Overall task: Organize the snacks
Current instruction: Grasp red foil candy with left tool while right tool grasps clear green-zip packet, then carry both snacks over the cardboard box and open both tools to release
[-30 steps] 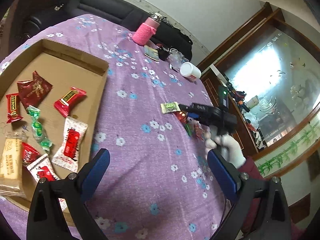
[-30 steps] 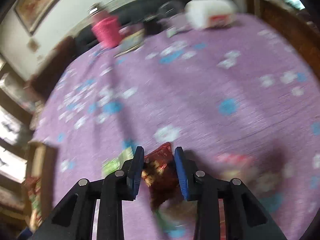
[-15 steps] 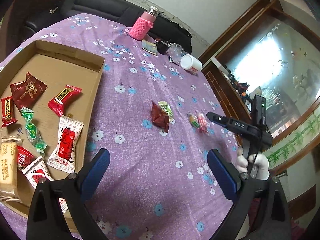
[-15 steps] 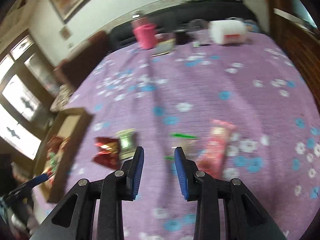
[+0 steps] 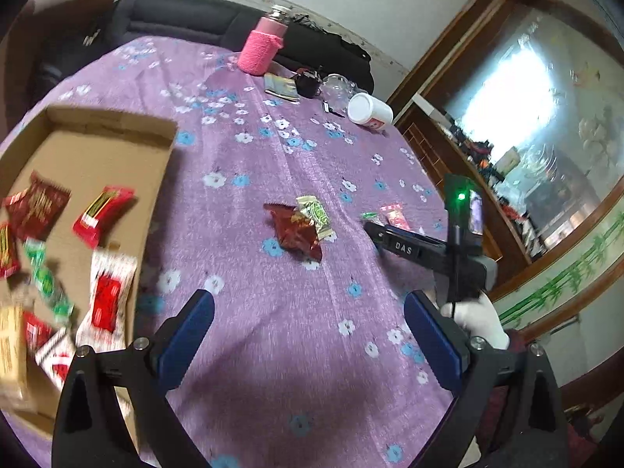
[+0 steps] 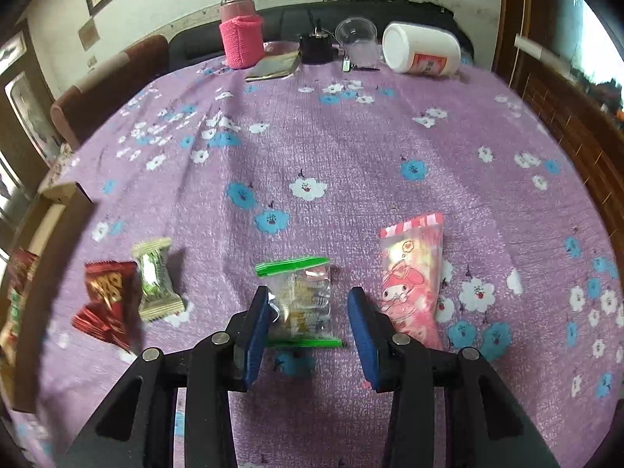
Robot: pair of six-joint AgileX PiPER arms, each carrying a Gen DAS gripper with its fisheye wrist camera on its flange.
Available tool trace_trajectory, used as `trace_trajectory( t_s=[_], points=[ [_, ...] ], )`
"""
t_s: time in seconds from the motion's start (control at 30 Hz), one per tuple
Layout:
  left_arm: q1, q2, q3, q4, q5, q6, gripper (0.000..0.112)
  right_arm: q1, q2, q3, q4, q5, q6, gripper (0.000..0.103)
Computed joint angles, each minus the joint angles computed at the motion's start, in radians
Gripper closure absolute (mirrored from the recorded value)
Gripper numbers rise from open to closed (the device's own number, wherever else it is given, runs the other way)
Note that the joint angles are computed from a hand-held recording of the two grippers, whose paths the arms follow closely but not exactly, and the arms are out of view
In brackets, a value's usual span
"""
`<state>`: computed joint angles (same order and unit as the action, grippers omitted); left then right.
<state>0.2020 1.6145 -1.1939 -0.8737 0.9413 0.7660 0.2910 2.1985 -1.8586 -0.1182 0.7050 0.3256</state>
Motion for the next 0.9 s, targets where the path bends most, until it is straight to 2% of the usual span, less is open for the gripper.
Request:
trace_trajectory(
  t_s=[0.07, 0.2, 0.27, 0.33, 0.43, 0.53, 0.6, 0.67, 0.7, 0.77, 0.9],
  points=[
    [-0.062, 0.02, -0.025, 0.045, -0.065, -0.041, 0.015, -0.005, -0.035, 0.077, 0.041, -0.081, -0.01, 0.073],
    [-0.16, 0.113, -0.106, 0.118, -0.163, -0.119, 0.015, -0.002, -0.082, 0.194, -0.001, -0.223, 0.052, 0.073],
    [-0.207, 0.185, -0.166, 0.192, -0.215, -0.197, 0.015, -0.025, -0.111, 0.252, 0.079, -0.298, 0.007, 0.073],
    [-0.232, 0.24, -0.215, 0.241, -0.233, -0.251, 0.015, -0.064, -0.11, 0.265, 0.266, -0.309, -0.134, 0.073],
    [-0.267, 0.311, -0.283, 0.309, -0.247, -0.323, 0.015, -0.099, -0.098, 0.258, 0.446, -0.295, -0.263, 0.073],
    [-0.301, 0.329, -0.286, 0.349, -0.295, -0.345, 0.017, -0.109, -0.091, 0.252, 0.512, -0.289, -0.307, 0.073],
    [-0.318, 0.344, -0.298, 0.372, -0.305, -0.356, 0.025, -0.106, -0.09, 0.248, 0.504, -0.29, -0.303, 0.073],
    [-0.33, 0.369, -0.32, 0.386, -0.293, -0.365, 0.045, -0.096, -0.096, 0.254, 0.469, -0.302, -0.279, 0.073],
    [-0.341, 0.367, -0.31, 0.413, -0.323, -0.382, 0.047, -0.092, -0.099, 0.258, 0.448, -0.31, -0.262, 0.072],
    [-0.348, 0.369, -0.306, 0.414, -0.334, -0.365, 0.076, -0.086, -0.104, 0.263, 0.419, -0.318, -0.24, 0.072],
    [-0.344, 0.347, -0.273, 0.362, -0.358, -0.307, 0.077, -0.076, -0.115, 0.28, 0.377, -0.343, -0.213, 0.073]
  ],
)
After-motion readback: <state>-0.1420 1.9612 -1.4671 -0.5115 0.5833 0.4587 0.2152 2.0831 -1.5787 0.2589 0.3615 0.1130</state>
